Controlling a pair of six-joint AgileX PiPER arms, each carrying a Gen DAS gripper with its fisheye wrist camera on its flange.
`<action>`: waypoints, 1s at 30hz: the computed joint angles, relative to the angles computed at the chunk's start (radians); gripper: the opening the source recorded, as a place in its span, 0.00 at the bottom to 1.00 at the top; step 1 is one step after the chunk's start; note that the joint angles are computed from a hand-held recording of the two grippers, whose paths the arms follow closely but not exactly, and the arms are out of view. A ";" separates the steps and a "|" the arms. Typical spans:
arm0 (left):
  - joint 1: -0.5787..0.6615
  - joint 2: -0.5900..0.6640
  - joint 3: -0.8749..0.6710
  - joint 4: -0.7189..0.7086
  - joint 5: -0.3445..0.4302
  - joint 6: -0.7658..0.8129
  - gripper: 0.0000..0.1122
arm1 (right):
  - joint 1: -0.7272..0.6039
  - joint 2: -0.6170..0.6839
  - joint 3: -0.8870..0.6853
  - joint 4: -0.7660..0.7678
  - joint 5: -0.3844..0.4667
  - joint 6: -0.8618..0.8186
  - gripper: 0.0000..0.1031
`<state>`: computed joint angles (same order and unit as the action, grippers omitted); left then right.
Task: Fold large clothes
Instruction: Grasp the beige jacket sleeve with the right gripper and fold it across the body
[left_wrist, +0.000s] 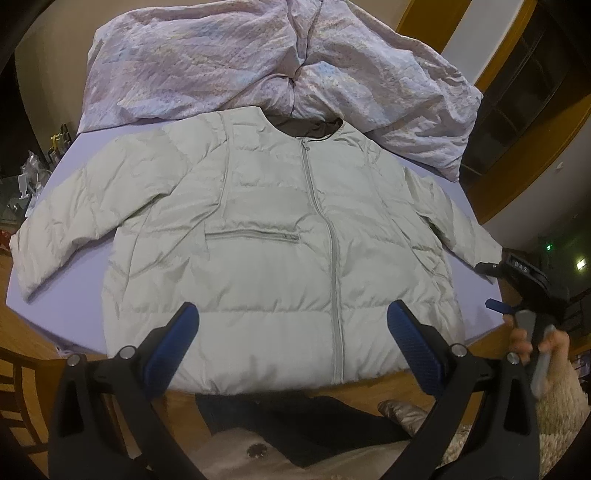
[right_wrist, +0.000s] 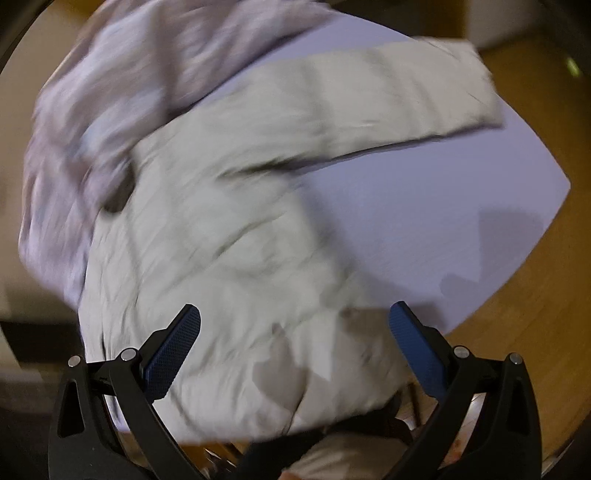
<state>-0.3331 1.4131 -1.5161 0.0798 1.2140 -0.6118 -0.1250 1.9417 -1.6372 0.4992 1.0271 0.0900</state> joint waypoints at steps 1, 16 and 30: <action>0.007 0.016 -0.011 -0.003 -0.003 0.007 0.90 | -0.040 0.045 -0.026 0.036 -0.004 -0.001 0.99; 0.092 0.157 -0.098 -0.049 -0.029 0.022 0.90 | -0.322 0.384 -0.271 0.305 -0.166 0.153 0.74; 0.160 0.106 -0.034 -0.024 -0.024 -0.023 0.90 | -0.337 0.364 -0.196 0.480 -0.353 -0.032 0.08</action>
<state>-0.1733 1.5189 -1.5501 0.0561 1.1901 -0.6350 -0.4617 2.3060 -1.8333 0.9793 0.6739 0.0577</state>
